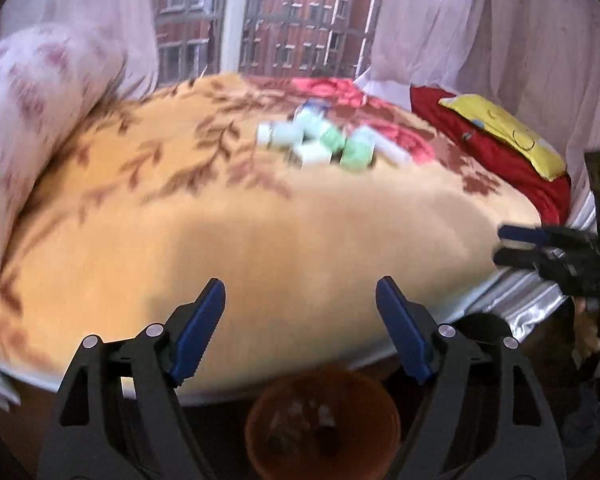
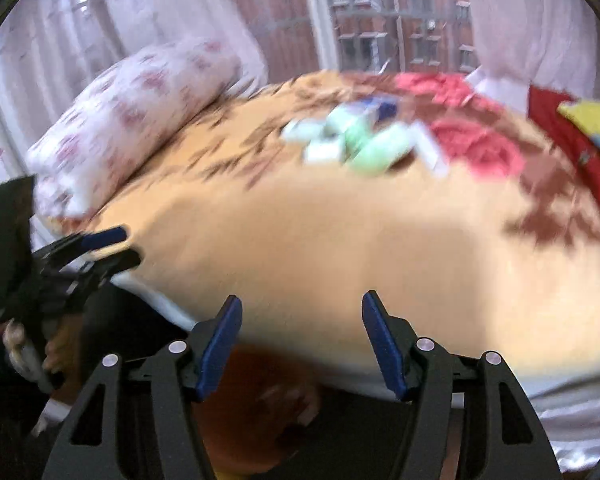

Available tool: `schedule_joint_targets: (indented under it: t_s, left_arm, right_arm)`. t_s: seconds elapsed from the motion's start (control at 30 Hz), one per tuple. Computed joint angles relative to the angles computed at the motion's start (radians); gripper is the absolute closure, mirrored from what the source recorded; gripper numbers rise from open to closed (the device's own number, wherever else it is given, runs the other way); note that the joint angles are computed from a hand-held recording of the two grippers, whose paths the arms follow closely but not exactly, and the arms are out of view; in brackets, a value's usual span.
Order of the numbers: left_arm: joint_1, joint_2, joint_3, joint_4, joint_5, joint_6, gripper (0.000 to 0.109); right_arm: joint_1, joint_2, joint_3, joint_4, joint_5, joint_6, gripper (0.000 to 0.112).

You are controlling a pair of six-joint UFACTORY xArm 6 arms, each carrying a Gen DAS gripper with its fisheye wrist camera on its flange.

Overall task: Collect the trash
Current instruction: 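Raise both open tools back over the bed items, then grasp the white foam tube with the right tool while the left grasps the white charger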

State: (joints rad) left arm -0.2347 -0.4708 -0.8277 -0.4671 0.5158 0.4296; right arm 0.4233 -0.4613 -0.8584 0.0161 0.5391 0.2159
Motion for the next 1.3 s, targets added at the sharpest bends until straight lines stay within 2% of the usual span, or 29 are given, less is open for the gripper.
schedule_joint_targets:
  t_s: [0.17, 0.37, 0.53, 0.7, 0.8, 0.83, 0.9, 0.97, 1.07, 1.13, 1.17, 1.23, 1.3]
  left_arm:
    - [-0.029, 0.162, -0.149, 0.027, -0.012, -0.014, 0.032]
    - [-0.043, 0.263, -0.235, 0.040, -0.009, -0.022, 0.032]
    - [-0.038, 0.328, -0.293, 0.024, 0.010, 0.000, 0.032]
    - [-0.032, 0.395, -0.356, 0.045, 0.033, -0.015, 0.032]
    - [-0.032, 0.442, -0.411, 0.053, 0.062, -0.014, 0.032]
    - [-0.033, 0.460, -0.432, 0.056, 0.071, -0.008, 0.032]
    - [-0.038, 0.505, -0.487, 0.078, 0.092, 0.004, 0.032]
    - [-0.045, 0.558, -0.552, 0.104, 0.115, 0.017, 0.032]
    - [-0.051, 0.687, -0.719, 0.112, 0.203, 0.063, 0.032]
    - [-0.057, 0.760, -0.813, 0.136, 0.241, 0.068, 0.032]
    - [-0.056, 0.821, -0.901, 0.127, 0.308, 0.097, 0.032]
    - [-0.055, 0.907, -1.021, 0.143, 0.382, 0.103, 0.032]
    - [-0.055, 0.980, -1.120, 0.178, 0.419, 0.082, 0.027]
  right_arm:
    - [-0.129, 0.231, -0.235, 0.036, -0.010, -0.079, 0.051]
    - [-0.203, 0.471, -0.479, 0.009, 0.036, -0.111, 0.051]
    - [-0.234, 0.683, -0.705, -0.065, 0.123, -0.143, 0.051]
    - [-0.249, 0.863, -0.920, -0.070, 0.235, -0.195, 0.052]
    - [-0.249, 0.962, -1.052, -0.052, 0.332, -0.232, 0.070]
    - [-0.248, 0.977, -1.067, -0.052, 0.338, -0.234, 0.080]
    - [-0.245, 0.965, -1.047, -0.062, 0.317, -0.216, 0.085]
    - [-0.243, 0.905, -0.960, -0.074, 0.246, -0.191, 0.087]
    - [-0.251, 0.813, -0.831, -0.026, 0.156, -0.175, 0.087]
    - [-0.263, 0.726, -0.710, 0.053, 0.076, -0.173, 0.087]
    - [-0.269, 0.691, -0.662, 0.101, 0.045, -0.183, 0.086]
    - [-0.276, 0.637, -0.589, 0.176, -0.004, -0.208, 0.086]
    - [-0.277, 0.595, -0.533, 0.212, -0.046, -0.219, 0.086]
